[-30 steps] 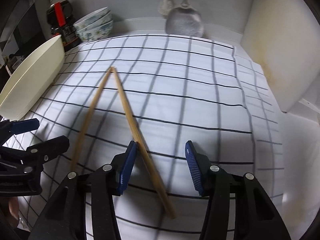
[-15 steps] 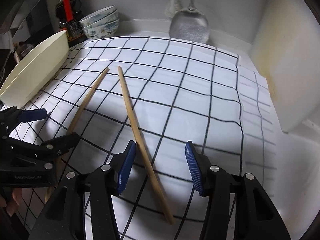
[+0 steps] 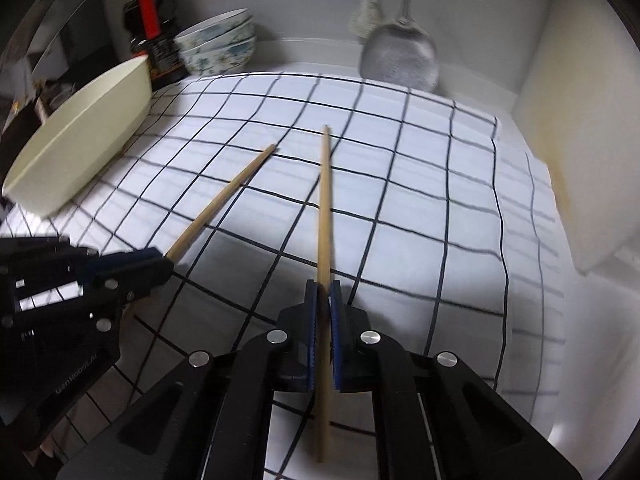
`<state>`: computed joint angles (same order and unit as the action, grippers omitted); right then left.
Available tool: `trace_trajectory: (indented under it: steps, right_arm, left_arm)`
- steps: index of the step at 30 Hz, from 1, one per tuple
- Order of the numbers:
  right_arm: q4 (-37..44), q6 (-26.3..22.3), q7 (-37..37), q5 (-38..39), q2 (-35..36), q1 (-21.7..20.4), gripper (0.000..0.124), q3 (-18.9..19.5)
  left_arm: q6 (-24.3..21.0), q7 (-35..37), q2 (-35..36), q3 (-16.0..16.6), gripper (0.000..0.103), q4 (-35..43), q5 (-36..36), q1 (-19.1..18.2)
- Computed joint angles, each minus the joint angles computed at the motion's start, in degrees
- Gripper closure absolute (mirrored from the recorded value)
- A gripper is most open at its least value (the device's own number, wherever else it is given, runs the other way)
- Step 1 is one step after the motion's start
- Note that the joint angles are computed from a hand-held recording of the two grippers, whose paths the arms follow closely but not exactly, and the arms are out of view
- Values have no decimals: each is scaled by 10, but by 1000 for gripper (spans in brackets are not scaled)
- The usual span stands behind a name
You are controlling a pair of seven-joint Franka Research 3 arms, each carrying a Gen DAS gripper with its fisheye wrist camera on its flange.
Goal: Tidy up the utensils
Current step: 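Close the left gripper on one chopstick while the right gripper grasps the other, then lift both held chopsticks and carry them over the white basin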
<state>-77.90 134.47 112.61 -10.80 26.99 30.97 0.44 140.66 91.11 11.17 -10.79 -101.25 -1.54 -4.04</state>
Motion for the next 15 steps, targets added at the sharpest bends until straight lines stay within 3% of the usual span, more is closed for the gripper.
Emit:
trace_trajectory:
  steps: [8,15]
  right_arm:
    - [-18,8,75,3,-27,9,118,1]
    - [46,-7,122,-25,-13,34,118,1]
  left_arm:
    - [6,45,-35,6,96,-16,-31,18]
    - [13,109,-71,21,96,-16,-80,34]
